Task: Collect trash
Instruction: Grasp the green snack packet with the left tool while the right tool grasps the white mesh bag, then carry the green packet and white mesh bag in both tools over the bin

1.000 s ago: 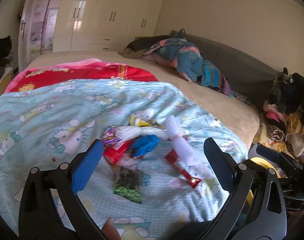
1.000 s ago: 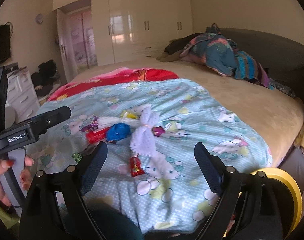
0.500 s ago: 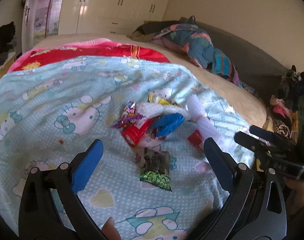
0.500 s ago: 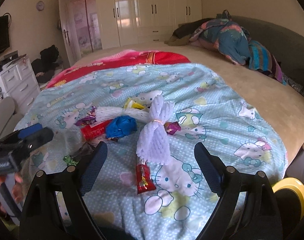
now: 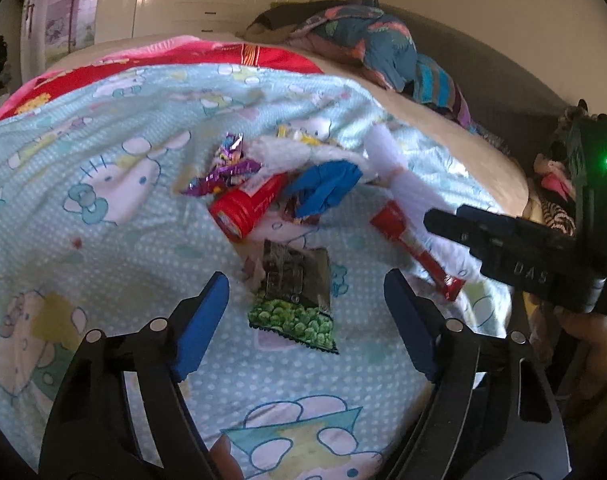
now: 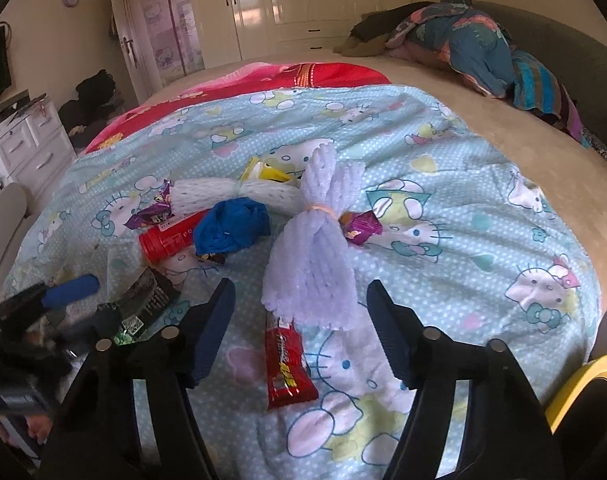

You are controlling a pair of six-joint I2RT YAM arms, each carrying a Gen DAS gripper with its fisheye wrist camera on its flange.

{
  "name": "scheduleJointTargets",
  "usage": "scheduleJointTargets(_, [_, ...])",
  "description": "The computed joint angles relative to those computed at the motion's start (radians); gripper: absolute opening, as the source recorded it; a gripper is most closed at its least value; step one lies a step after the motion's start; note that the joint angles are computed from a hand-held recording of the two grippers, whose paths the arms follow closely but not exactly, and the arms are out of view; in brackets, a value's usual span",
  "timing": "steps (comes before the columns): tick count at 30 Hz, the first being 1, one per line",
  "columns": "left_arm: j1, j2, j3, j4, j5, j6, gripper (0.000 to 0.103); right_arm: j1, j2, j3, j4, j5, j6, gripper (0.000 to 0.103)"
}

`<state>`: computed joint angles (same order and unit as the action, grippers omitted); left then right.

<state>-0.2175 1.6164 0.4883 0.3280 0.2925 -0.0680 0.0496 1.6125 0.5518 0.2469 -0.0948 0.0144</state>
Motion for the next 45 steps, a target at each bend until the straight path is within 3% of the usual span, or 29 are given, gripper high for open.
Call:
scheduleJointTargets(2, [0.0,0.026,0.005,0.009,-0.006,0.0,0.07,0.007,0.018,0.013,0.001,0.007,-0.004,0.054])
scheduleJointTargets(5, [-0.002,0.055,0.011,0.015,-0.017,-0.002,0.068,0.007,0.051,0.035,-0.006,0.0,-0.011,0.035])
scheduleJointTargets(8, [-0.005,0.079,0.016,0.018,-0.031,-0.001,0.054,-0.001,0.064,0.034,0.002,-0.026,-0.017,0.016])
scheduleJointTargets(16, [0.009,0.094,0.023,0.016,-0.022,-0.005,0.034,-0.01,0.019,-0.045,0.081,-0.034,-0.018,0.015])
scheduleJointTargets(25, [0.024,0.043,0.007,0.003,0.034,0.004,0.029,-0.037,-0.088,-0.165,0.147,-0.064,0.002,0.015])
scheduleJointTargets(26, [0.019,0.027,0.003,0.002,0.035,0.004,0.025,-0.044,-0.106,-0.182,0.15,-0.072,0.007,0.015])
scheduleJointTargets(27, [0.016,0.017,0.003,0.0,0.037,0.002,0.004,-0.052,-0.122,-0.194,0.15,-0.082,0.013,0.015])
scheduleJointTargets(45, [-0.032,-0.18,-0.023,-0.075,0.08,-0.026,0.004,-0.082,-0.442,-0.296,0.017,-0.13,0.013,0.015])
